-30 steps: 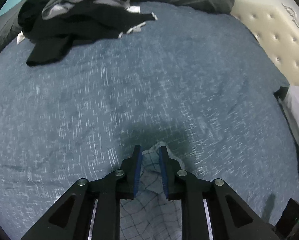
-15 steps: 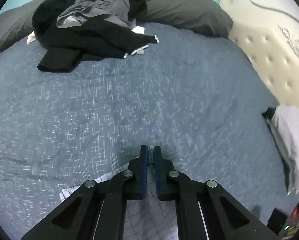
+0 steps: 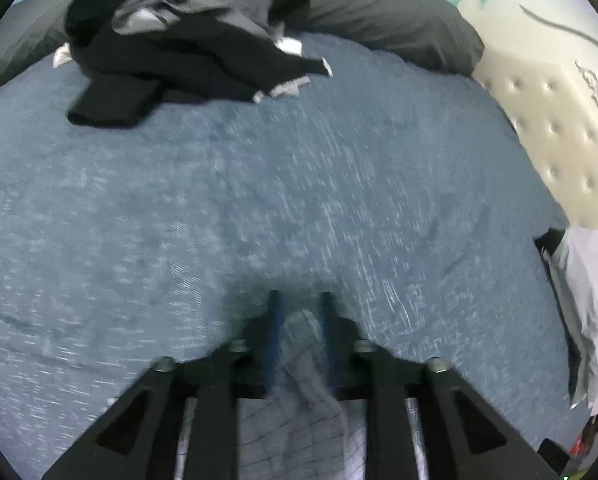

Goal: Fold clothes

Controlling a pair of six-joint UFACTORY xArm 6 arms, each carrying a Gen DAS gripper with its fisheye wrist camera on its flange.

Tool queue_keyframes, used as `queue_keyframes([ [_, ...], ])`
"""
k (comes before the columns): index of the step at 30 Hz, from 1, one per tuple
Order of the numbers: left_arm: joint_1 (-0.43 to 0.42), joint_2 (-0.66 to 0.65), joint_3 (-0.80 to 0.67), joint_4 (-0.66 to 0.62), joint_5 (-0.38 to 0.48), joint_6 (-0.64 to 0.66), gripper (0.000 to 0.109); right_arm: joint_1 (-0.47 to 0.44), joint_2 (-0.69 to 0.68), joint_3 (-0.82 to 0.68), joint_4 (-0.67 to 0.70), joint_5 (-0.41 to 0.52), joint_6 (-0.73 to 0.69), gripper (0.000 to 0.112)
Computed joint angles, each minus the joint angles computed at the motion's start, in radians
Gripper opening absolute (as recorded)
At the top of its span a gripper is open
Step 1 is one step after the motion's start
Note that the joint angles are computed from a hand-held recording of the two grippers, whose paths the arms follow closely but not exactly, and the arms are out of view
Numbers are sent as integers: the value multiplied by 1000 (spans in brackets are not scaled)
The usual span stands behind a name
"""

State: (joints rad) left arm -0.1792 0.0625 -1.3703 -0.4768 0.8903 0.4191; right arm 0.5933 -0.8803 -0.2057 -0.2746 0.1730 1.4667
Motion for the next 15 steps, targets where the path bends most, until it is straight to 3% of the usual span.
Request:
queue_keyframes([
  [6, 57, -19, -18, 14, 53, 73, 39, -2, 3, 0, -10, -5, 17, 2],
  [15, 150, -103, 106, 19, 42, 184, 39, -2, -9, 7, -15, -6, 33, 2],
])
